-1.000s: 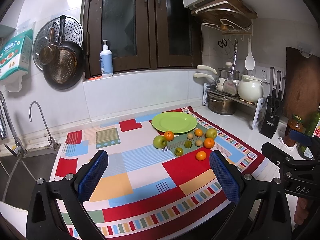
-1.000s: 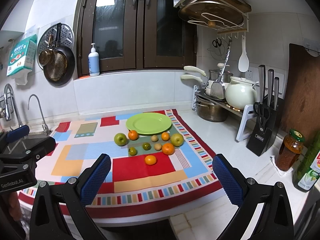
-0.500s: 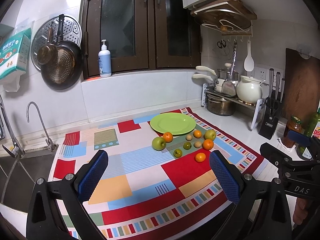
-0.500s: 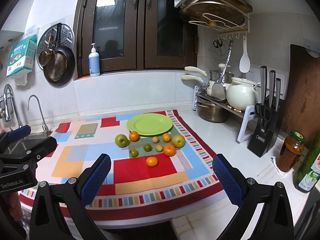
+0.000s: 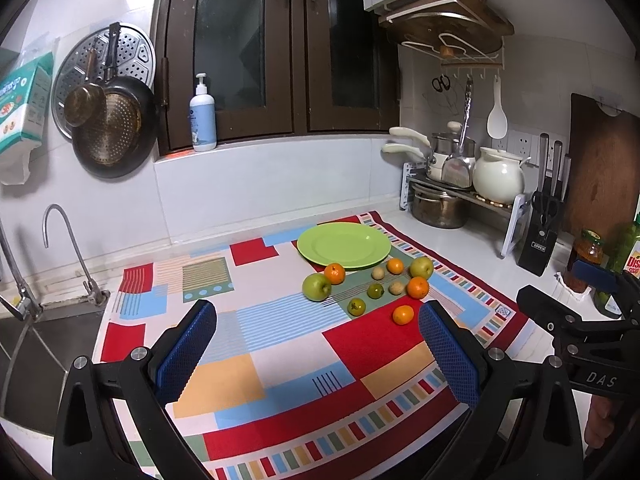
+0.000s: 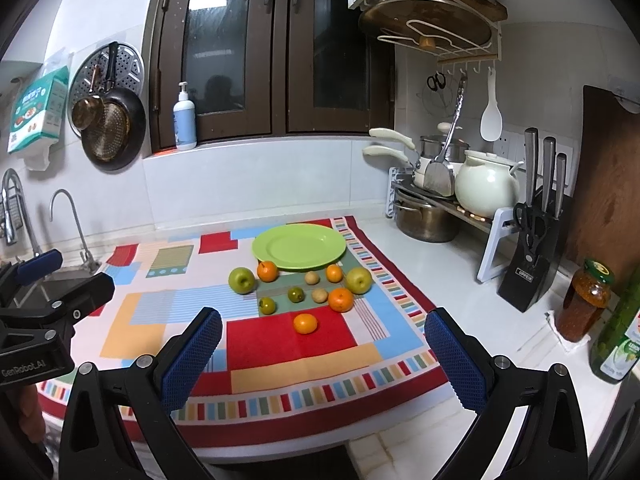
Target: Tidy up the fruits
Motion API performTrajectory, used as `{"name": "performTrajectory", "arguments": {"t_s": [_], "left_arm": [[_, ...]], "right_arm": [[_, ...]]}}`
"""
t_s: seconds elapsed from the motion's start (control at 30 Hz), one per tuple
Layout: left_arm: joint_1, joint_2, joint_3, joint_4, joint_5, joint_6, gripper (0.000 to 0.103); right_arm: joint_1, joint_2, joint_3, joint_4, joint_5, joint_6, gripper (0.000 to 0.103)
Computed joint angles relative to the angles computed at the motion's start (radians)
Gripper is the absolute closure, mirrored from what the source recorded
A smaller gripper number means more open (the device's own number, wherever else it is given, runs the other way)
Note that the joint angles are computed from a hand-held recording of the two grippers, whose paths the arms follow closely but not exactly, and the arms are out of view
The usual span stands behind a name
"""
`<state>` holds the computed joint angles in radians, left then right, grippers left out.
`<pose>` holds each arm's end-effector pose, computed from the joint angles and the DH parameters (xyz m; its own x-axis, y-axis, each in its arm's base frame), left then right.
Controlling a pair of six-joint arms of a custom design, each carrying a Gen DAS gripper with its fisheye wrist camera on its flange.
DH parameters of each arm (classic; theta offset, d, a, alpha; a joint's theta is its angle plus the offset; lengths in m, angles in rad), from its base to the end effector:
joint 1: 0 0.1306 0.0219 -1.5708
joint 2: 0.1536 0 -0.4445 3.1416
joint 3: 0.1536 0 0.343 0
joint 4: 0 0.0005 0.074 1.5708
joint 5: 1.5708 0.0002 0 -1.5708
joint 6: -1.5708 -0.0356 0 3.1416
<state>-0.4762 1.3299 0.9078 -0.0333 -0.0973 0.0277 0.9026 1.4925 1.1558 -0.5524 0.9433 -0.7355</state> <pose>0.3517 -0.1781 0.3846 -0.4012 0.1759 -0.8989 0.3677 0.9298 0.0178 0.2948 0.3262 0.3867 -0.4539 0.0608 -0.8890 0.2154 0.9756 -0.0433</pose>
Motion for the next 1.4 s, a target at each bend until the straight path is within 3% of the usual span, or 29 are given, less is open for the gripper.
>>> {"name": "performTrajectory", "arguments": {"t_s": [0.3, 0.57, 0.7, 0.97, 1.17, 1.4], "left_arm": [[0.054, 0.106, 0.071, -0.008, 0.112, -0.082, 0.001], [0.099, 0.252, 0.187, -0.035, 0.263, -0.201, 0.016], [0.111, 0.336, 0.258, -0.067, 0.356, -0.274, 0.026], [0.113, 0.509, 0.442, -0.234, 0.48, -0.411, 0.042], [0.1, 0.618, 0.564, -0.357, 0.492, -0.492, 0.051], [0.092, 0.689, 0.648, -0.45, 0.51, -0.563, 0.057]], "right_arm": [[-0.039, 0.064, 0.025, 0.017, -0.015, 0.001, 0.001], [-0.105, 0.148, 0.073, 0.029, -0.065, 0.001, 0.001], [-0.145, 0.196, 0.102, 0.014, -0.111, -0.016, 0.007], [-0.218, 0.278, 0.145, -0.006, -0.245, -0.028, 0.024], [-0.269, 0.334, 0.18, -0.011, -0.348, -0.027, 0.035], [-0.309, 0.377, 0.195, 0.011, -0.456, -0.034, 0.048]]}}
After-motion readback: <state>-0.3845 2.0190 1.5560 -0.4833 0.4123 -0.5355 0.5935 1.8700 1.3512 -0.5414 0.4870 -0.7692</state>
